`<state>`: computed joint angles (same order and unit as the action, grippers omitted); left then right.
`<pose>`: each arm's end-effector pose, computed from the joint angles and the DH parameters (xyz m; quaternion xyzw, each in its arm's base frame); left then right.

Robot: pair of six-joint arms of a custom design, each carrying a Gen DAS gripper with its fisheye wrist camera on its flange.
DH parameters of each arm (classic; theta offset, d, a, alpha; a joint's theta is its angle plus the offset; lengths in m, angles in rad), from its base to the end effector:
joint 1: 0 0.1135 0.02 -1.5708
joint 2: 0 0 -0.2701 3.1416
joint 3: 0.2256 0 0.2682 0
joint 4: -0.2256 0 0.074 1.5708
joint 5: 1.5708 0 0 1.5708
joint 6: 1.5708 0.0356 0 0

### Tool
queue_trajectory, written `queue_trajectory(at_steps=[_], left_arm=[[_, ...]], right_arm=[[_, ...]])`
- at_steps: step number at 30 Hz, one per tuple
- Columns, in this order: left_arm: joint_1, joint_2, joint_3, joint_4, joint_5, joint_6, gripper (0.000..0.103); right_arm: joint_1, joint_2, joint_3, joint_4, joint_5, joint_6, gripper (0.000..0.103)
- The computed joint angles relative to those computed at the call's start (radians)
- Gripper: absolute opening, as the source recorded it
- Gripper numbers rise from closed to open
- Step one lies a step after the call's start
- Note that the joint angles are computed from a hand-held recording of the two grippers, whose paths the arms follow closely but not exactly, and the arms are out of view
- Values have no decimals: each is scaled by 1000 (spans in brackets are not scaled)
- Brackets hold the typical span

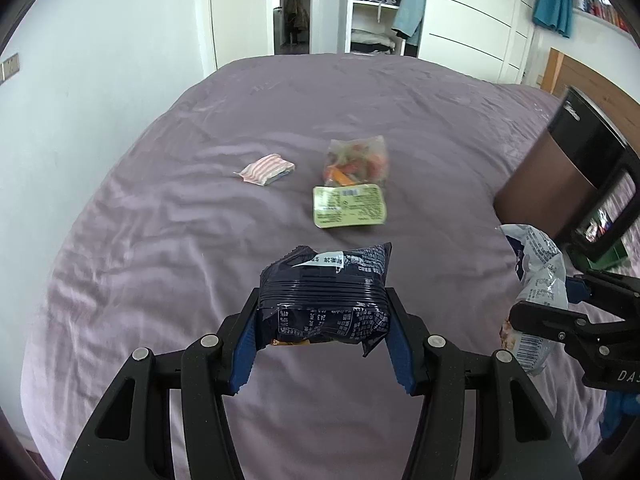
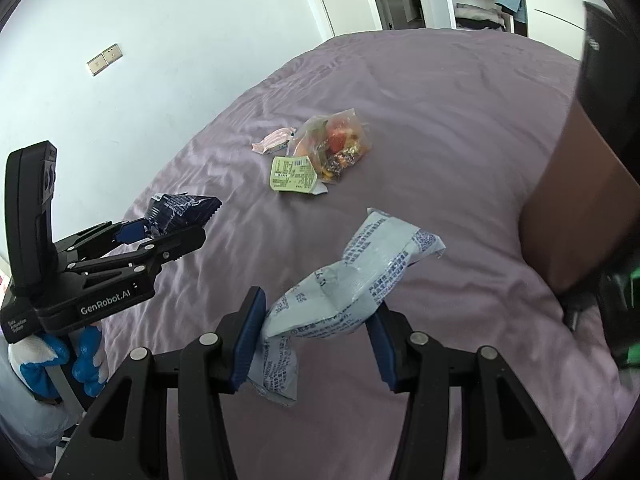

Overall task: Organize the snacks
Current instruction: 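Carry both snacks to the green tray and lower them inside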

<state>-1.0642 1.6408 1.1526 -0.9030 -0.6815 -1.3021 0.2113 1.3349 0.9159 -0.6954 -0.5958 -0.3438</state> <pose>0.1730 -0.2655 0.2133 -0.1411 0.9285 0.0476 0.3401 0.2556 0.0753 0.2317 -0.3190 0.8773 0.2710 0.2347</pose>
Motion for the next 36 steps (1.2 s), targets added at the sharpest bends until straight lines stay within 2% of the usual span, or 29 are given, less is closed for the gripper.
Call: queue_trajectory(at_steps=[10, 19, 29, 36], left_arm=[[-110, 75, 130, -114, -26, -73, 50], [-183, 167, 291, -215, -49, -98, 51], [-245, 337, 569, -329, -64, -74, 51], [-267, 482, 804, -404, -65, -21, 51]], right_arm=[[-90, -116, -57, -114, -30, -79, 40], [-269, -194, -66, -274, -88, -229, 40], [-536, -182, -15, -459, -151, -474, 40], [-720, -114, 50, -572, -186, -644, 40]])
